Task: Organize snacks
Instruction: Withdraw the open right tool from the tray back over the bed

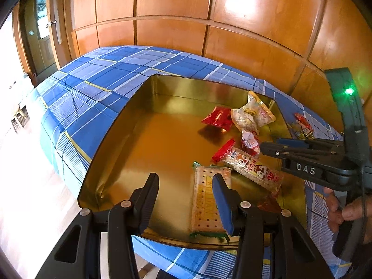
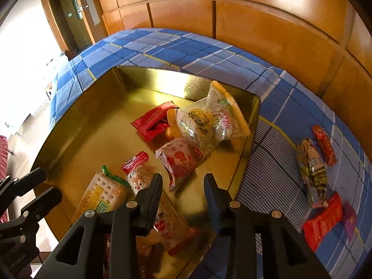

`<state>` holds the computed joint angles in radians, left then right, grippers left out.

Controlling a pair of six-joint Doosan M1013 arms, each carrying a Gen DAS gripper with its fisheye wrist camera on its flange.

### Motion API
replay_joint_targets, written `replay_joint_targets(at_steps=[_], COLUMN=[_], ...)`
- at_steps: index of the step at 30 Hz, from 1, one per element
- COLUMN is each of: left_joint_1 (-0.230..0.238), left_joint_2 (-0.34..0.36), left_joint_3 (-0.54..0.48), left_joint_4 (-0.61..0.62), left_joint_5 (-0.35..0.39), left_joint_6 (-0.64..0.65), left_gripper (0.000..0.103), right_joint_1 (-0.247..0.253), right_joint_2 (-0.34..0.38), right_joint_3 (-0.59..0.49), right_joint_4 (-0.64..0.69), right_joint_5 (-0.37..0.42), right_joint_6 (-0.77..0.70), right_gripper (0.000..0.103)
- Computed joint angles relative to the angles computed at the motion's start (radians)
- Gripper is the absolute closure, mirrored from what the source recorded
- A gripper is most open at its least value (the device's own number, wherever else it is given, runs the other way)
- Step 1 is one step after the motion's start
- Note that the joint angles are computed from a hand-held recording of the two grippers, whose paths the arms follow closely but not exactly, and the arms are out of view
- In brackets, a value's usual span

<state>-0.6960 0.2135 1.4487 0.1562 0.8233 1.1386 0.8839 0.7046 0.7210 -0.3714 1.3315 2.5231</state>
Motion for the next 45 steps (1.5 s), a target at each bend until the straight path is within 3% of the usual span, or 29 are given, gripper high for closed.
replay_joint_targets(at_steps=[20, 36, 45], left_joint_1=[-0.036, -0.071, -0.089], left_joint_2=[-0.018, -0.013, -0.006], left_joint_3=[0.006, -0.007, -0.019], left_joint_4=[0.008, 0.0, -0.004], left_joint_5=[-0.014, -0.005, 0.004], left_joint_6=[0.047, 0.111, 0.147], left_gripper=[0.054, 0.054, 0.054], right_joint_1=[0.073, 0.093, 0.099], right_joint_2=[-0.123, -0.285, -0.344], right_joint_3=[0.174, 0.431, 0.517], right_joint_4=[-0.197, -0.256, -0.271], right_joint_5=[-0.052, 0.027, 0.077], right_joint_6=[0.196, 0.429, 0.509], right_gripper=[0.066, 0.065, 0.065])
